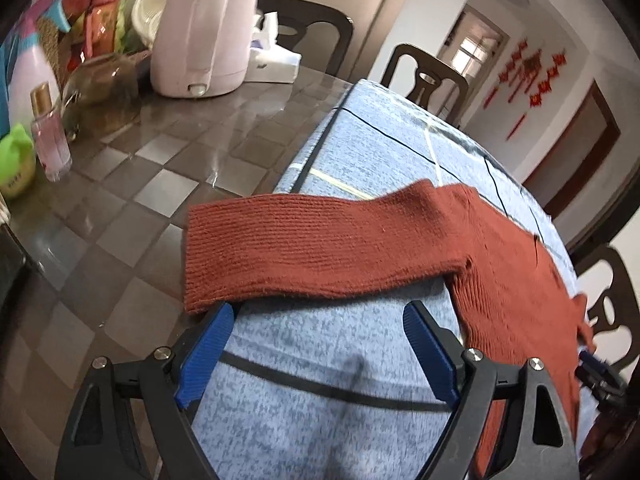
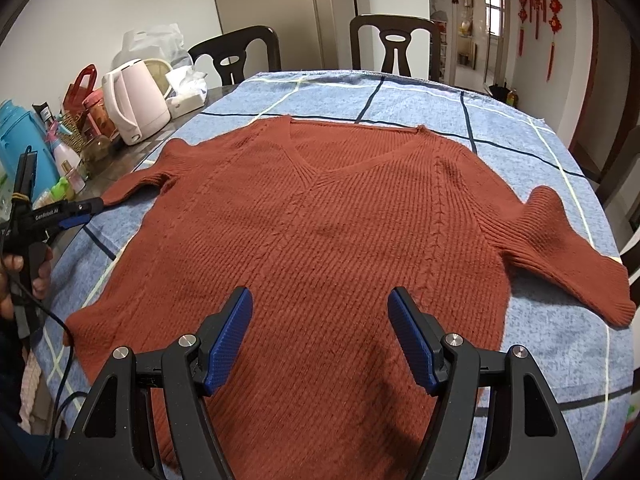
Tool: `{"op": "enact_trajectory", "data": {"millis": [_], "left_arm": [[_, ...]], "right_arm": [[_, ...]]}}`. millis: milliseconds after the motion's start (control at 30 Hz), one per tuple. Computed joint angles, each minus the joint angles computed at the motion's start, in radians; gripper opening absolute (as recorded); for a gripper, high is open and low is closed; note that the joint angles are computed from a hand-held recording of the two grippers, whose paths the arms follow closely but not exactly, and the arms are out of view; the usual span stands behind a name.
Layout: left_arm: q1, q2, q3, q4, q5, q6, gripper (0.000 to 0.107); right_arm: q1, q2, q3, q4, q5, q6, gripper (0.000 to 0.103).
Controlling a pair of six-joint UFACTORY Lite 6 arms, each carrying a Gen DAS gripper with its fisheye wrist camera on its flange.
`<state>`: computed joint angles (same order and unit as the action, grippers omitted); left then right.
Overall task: Fold small clothes
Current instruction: 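Move the left tool toward the sweater sleeve nearest it, then grasp the sleeve cuff with the left tool and fold it across the body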
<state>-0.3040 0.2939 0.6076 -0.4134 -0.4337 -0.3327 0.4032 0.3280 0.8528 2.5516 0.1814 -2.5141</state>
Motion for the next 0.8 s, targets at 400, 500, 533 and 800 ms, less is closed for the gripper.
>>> {"op": "enact_trajectory", "data": {"millis": [400, 500, 533, 800], "left_arm": [[0.072, 0.044, 0.051, -0.115, 0.024, 0.016, 0.036], [0.1, 0.05, 0.067, -0.124, 0.041, 0.058, 0.011], [0.108, 0.048, 0.071, -0.1, 0.048, 0.056, 0.009], [0.026, -0.112, 0.11, -0.216, 0.082, 0.336, 0.007]], "right_arm": [[-0.018, 0.052, 0.037, -0.119, 0.012, 0.118, 0.071], [-0.026, 0.037, 0.025, -0.164, 0.028, 0.16, 0.071], [-0.028, 0.035, 0.022, -0.165, 0.032, 0.159, 0.071], [-0.04, 0.013, -0.011, -0.203, 0.068, 0.197, 0.071]]}}
